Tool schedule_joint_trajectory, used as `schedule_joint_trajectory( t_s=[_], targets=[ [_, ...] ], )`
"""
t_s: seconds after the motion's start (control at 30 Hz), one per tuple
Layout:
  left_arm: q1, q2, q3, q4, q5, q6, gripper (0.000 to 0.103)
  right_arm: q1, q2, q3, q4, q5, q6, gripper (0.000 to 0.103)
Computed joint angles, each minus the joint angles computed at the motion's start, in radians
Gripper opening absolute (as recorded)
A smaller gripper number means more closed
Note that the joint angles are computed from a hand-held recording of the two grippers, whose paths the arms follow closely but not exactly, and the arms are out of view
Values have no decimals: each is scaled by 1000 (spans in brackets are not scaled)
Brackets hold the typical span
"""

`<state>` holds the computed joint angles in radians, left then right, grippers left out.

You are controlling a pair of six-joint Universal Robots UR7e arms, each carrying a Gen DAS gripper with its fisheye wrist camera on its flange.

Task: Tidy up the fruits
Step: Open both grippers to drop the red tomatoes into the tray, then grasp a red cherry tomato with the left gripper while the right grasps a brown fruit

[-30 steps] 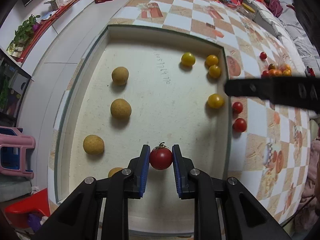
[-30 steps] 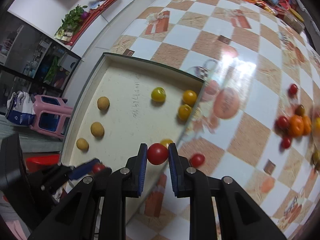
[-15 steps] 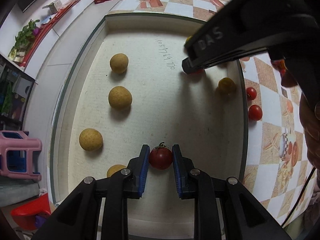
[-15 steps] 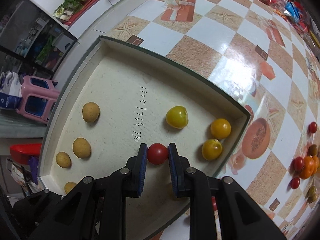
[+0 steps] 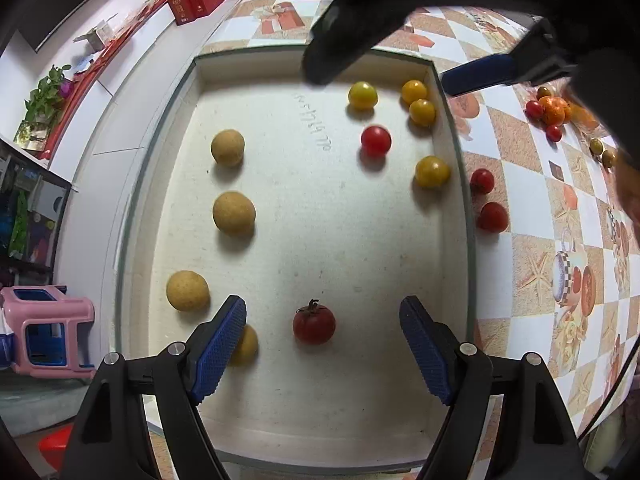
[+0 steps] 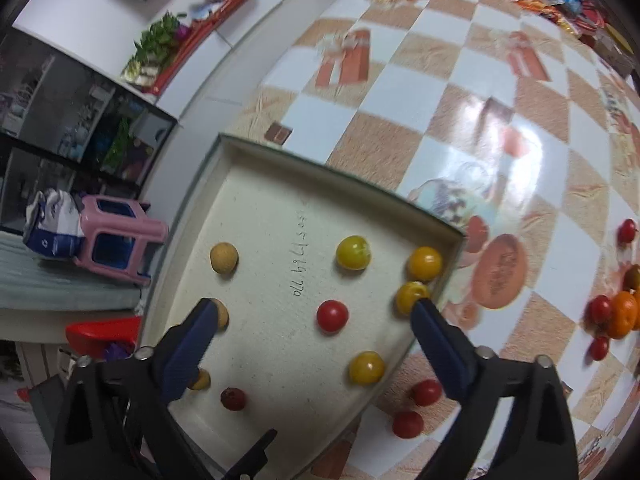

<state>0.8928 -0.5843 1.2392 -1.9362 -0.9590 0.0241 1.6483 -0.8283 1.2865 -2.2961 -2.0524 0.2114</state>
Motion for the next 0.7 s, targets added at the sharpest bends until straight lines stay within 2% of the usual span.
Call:
schedule_joint_trajectory(
  t_s=[0.3,0.57,0.7],
  targets=[
    [-63,26,-34,19,-1,21,80,-18,-222,275,-137,-97,122,102],
    [-127,97,-135,38,-93,55,80,-85,-490,568,-142,-201,303,102],
    [-150,188,-247,68,-152,46,80,-133,-620,680,-128,-255,370,102]
  ],
)
